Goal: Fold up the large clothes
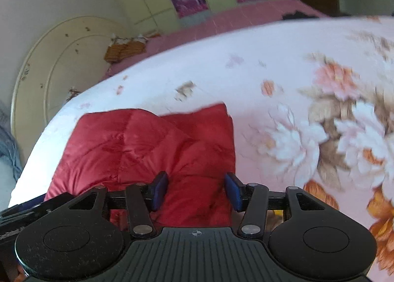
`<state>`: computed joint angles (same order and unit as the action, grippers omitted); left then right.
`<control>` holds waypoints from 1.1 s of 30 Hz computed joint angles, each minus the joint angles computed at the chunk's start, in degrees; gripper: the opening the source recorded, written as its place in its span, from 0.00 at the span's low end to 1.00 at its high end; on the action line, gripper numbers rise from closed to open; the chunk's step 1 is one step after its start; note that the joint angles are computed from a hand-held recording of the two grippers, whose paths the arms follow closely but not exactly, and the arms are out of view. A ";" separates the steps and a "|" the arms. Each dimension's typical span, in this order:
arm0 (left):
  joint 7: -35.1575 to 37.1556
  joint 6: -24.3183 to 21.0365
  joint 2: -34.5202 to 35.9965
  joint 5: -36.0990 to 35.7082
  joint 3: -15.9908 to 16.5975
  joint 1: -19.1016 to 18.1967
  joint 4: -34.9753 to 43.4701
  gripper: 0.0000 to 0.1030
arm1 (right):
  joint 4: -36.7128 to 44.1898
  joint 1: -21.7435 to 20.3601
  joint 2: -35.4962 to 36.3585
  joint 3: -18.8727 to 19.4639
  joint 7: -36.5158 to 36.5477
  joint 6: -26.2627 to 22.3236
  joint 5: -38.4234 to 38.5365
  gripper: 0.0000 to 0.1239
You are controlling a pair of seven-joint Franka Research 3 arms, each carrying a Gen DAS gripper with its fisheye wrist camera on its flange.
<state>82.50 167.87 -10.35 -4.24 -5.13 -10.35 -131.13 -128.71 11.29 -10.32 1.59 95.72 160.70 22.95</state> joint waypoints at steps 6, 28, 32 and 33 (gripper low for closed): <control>4.17 0.65 -7.56 -4.38 3.12 -3.49 -6.05 0.77 | -3.47 0.85 -6.44 -0.16 -1.77 1.24 -0.33 0.41; -11.67 -6.73 -20.12 8.33 -3.05 0.38 -15.09 0.88 | -13.11 1.31 -15.62 1.62 -3.05 -7.71 -4.74 0.47; -18.01 -10.96 -23.76 12.72 -6.00 1.87 -14.91 0.99 | -11.58 -0.06 -17.46 1.25 -1.85 -12.06 -5.76 0.64; -19.79 -12.40 -24.99 13.75 -6.86 2.06 -14.95 1.00 | -12.60 0.01 -19.46 1.01 -2.10 -11.60 -5.27 0.64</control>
